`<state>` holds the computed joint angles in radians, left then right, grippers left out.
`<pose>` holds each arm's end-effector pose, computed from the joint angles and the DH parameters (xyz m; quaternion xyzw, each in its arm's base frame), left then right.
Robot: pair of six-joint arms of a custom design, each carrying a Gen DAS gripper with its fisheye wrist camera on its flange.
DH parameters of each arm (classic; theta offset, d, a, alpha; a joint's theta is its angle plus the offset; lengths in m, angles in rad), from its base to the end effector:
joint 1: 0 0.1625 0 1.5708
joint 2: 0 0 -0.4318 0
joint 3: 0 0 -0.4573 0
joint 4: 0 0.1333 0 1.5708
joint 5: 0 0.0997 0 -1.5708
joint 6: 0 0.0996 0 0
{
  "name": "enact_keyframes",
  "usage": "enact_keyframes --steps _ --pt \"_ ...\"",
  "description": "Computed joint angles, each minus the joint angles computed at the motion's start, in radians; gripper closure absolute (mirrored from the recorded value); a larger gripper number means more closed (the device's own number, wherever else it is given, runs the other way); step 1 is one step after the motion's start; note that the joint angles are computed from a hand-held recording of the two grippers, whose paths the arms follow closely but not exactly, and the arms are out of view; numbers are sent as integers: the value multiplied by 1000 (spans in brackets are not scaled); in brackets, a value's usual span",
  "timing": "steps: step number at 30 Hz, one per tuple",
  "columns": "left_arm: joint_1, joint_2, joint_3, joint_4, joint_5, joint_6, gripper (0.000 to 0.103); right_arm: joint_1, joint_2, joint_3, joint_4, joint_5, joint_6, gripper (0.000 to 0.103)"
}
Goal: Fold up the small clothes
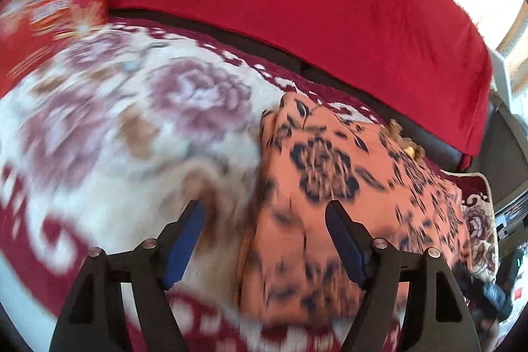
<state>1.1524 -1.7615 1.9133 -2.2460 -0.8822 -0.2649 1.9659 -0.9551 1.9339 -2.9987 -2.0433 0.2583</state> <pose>-0.0215 -0.5322 0.5005 -0.0174 0.9133 -0.3387 0.2256 0.3248 -0.5503 0.0989 0.0128 -0.9492 0.2783 0.1466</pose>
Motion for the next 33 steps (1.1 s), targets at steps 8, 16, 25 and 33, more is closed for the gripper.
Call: enact_keyframes --steps 8,16,25,33 --pt "101 272 -267 97 -93 -1 66 -8 -4 5 -7 21 -9 12" --pt "81 280 -269 128 58 -55 93 -11 -6 8 -13 32 -9 12" --pt "-140 10 53 -110 201 131 24 14 -70 100 -140 69 114 13" --pt "-304 -43 172 118 220 -43 24 -5 -153 339 -410 136 317 12"
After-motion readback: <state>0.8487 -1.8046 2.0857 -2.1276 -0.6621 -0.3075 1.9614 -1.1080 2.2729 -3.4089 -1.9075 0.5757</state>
